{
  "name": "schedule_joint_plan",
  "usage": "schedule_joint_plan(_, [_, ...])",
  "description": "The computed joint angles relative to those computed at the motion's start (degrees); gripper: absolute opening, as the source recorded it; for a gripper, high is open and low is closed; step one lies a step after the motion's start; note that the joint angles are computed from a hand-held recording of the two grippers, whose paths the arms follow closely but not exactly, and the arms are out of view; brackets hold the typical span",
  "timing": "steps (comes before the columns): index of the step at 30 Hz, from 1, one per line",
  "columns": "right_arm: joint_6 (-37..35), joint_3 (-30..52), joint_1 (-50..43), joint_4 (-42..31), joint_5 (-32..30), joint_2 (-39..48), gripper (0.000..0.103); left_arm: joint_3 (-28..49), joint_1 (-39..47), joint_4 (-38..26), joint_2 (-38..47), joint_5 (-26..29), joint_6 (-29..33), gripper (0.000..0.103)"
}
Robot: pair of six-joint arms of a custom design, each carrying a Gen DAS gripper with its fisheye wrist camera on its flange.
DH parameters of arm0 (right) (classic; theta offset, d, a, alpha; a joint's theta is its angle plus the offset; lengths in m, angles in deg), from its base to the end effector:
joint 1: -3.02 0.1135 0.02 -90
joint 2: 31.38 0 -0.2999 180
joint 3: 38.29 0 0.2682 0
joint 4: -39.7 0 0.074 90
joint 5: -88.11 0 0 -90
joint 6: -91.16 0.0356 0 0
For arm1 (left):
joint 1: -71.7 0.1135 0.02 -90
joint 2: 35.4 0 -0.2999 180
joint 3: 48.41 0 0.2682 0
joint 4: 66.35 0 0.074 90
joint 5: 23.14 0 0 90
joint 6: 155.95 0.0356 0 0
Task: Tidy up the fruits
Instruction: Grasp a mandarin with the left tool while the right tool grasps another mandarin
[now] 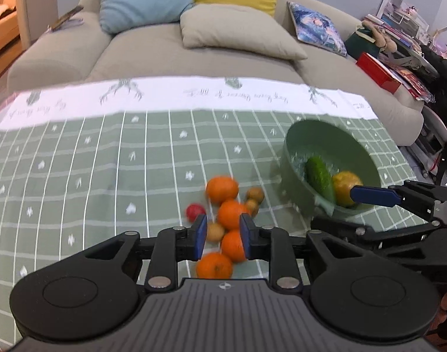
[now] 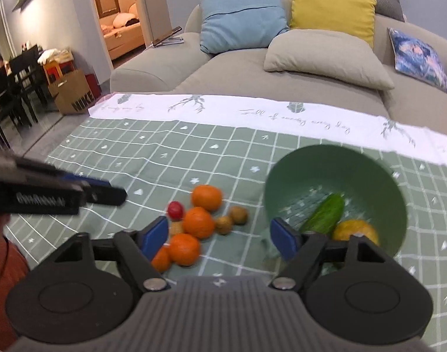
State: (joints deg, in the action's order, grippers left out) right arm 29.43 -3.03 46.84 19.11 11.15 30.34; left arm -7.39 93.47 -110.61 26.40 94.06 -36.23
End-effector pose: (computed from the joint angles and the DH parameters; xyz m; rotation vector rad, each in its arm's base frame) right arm 0.1441 0.1272 0.1786 -0.2166 2.3802 0.3321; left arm 0.1673 0.0493 0.1869 0.3109 2.5176 -0.3085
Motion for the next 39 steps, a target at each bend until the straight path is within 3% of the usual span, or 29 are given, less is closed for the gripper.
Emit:
schedule_joint_plan(7, [8.89,-3.41,6.62,3.66,2.48,2.74,0.054,-4.65,5.99,1.01,1.62,3.4,7.56,0.034])
schedule_joint_plan(11, [9.69,-4.6,4.51,6.46,-0.74,5.56,0.049,-6.33,4.78,4.1,4.07,2.11,7.72,0.037])
schedule_joint_plan(19, [8.41,-4.85,0.57,13.75,-5.9,12.48,0.048,-9.42,0.83,13.43,10.83,-1.49,6.32,0.054])
schedule_joint_plan(32, [7.63,-2.03,-5.79,24.78,-15.41,27.61,0.048,-10.21,-3.52,24.05,21.09,-5.44,3.6,0.055])
schedule_joint_plan(39, [7.66,0.85,-7.2,28.35,-19.16,35.31,0.048,-9.52,-3.68,25.57,24.65,-5.51,4.01,0.05])
